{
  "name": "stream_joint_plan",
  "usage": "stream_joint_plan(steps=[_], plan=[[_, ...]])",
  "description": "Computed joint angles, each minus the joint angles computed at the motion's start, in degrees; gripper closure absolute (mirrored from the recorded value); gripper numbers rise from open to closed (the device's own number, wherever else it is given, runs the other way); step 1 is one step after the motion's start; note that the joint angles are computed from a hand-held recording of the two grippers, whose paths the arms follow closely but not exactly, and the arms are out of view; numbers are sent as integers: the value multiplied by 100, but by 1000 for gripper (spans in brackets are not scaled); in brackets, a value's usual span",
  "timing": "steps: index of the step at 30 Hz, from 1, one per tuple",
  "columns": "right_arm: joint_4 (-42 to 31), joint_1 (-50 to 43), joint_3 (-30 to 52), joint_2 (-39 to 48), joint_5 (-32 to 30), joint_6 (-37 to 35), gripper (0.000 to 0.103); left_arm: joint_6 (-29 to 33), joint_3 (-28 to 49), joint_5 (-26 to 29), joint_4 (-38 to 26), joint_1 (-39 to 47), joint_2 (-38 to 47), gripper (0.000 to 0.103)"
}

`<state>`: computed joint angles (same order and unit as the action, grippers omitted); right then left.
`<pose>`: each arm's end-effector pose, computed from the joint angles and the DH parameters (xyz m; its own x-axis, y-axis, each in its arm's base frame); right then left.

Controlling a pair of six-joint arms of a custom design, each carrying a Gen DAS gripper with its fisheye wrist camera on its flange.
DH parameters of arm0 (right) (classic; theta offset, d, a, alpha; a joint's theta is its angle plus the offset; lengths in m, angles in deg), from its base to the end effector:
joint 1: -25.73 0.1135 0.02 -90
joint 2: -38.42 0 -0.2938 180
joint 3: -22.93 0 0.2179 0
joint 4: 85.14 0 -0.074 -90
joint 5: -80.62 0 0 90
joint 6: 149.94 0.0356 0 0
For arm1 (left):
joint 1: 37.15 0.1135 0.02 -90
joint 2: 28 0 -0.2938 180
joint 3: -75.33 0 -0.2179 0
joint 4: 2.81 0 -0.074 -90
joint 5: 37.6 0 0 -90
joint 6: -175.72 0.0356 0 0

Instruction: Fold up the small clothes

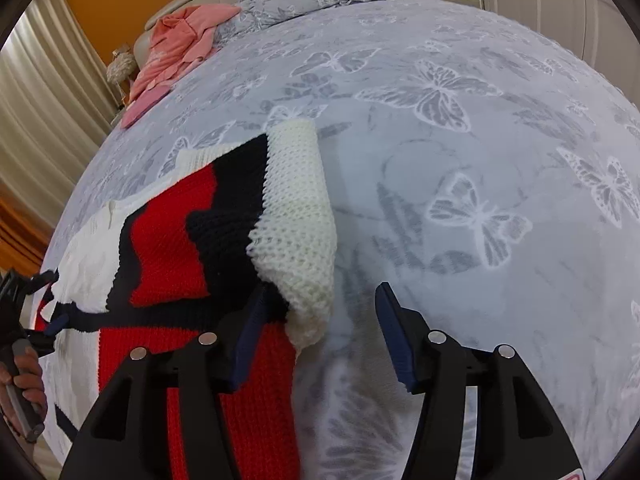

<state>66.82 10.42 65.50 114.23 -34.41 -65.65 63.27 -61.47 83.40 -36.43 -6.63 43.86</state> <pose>0.1788 -0.0333 0.1857 -0.8460 0.1381 -0.5151 -0.0412 0.9460 0.3214 0.1543 0.0697 0.1957 -0.6174 -0.7439 -0.2558 -0.5028 0.6232 -0.5990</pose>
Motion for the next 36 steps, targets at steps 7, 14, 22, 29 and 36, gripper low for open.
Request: stream_joint_plan(steps=[7,14,22,29,36], plan=[[320,480,-66,-32,-25,454,48,-361,443,-204,286,-472,527,94],[775,478,-262,217,226,123,81,837,169,-268,423,568,799,96],[583,-840,-65,350,577,-310,103,837,-32,-708,670,215,503,96],[-1080,-1269,870,-272,-192,-1108,81,1237,-36,-826,521,173,352,94],[-779,1701,2330,1210,445,176,71,1112,214,-1038,311,65,269,94]])
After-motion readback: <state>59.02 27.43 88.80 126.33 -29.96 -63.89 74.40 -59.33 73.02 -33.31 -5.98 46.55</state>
